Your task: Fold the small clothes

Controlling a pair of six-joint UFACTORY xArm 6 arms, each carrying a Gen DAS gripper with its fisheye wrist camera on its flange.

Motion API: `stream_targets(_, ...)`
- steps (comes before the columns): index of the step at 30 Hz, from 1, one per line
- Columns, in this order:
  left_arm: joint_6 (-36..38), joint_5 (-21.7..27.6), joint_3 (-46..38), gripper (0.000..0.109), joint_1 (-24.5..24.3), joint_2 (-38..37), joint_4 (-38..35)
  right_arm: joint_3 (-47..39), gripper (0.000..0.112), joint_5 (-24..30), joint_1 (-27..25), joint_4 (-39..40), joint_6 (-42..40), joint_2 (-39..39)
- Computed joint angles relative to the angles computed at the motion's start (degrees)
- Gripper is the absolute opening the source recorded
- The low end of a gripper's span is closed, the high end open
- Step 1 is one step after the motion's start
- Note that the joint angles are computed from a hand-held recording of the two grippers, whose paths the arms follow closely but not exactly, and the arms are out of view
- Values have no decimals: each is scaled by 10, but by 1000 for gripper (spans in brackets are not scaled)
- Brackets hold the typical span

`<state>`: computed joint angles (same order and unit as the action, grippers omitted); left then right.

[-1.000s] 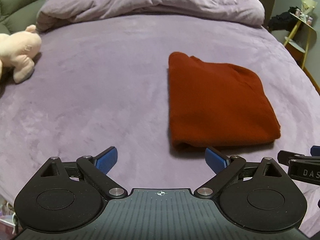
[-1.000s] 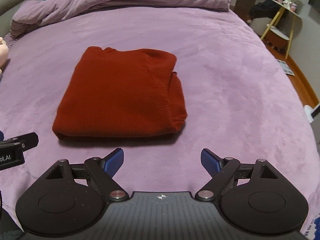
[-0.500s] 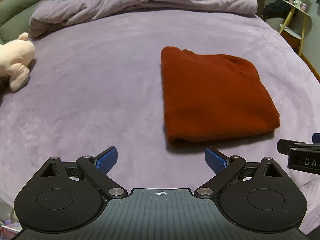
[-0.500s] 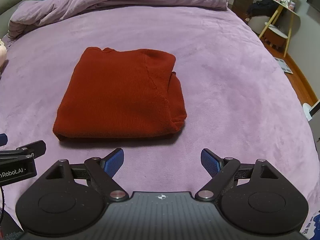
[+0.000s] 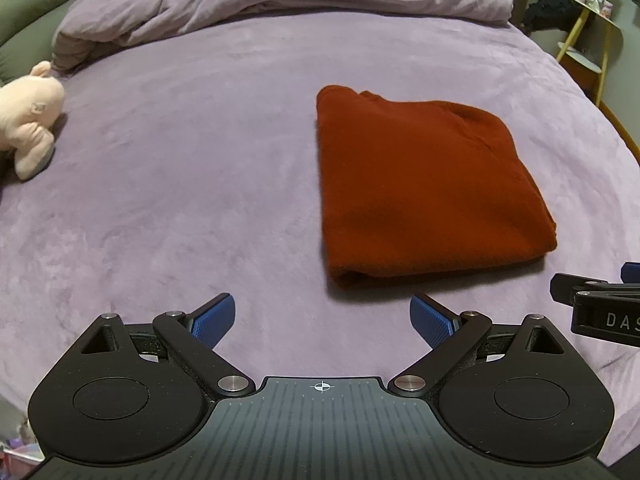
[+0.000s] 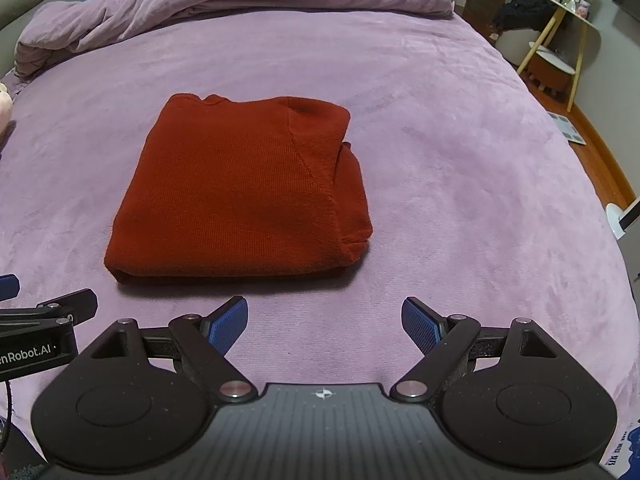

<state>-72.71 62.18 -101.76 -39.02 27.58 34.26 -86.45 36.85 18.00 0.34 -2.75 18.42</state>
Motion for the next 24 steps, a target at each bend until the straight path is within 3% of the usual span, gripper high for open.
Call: stream_targets(24,13,5,-20,98,-2,14,-2,-13,85,7,-6,19,-26,8)
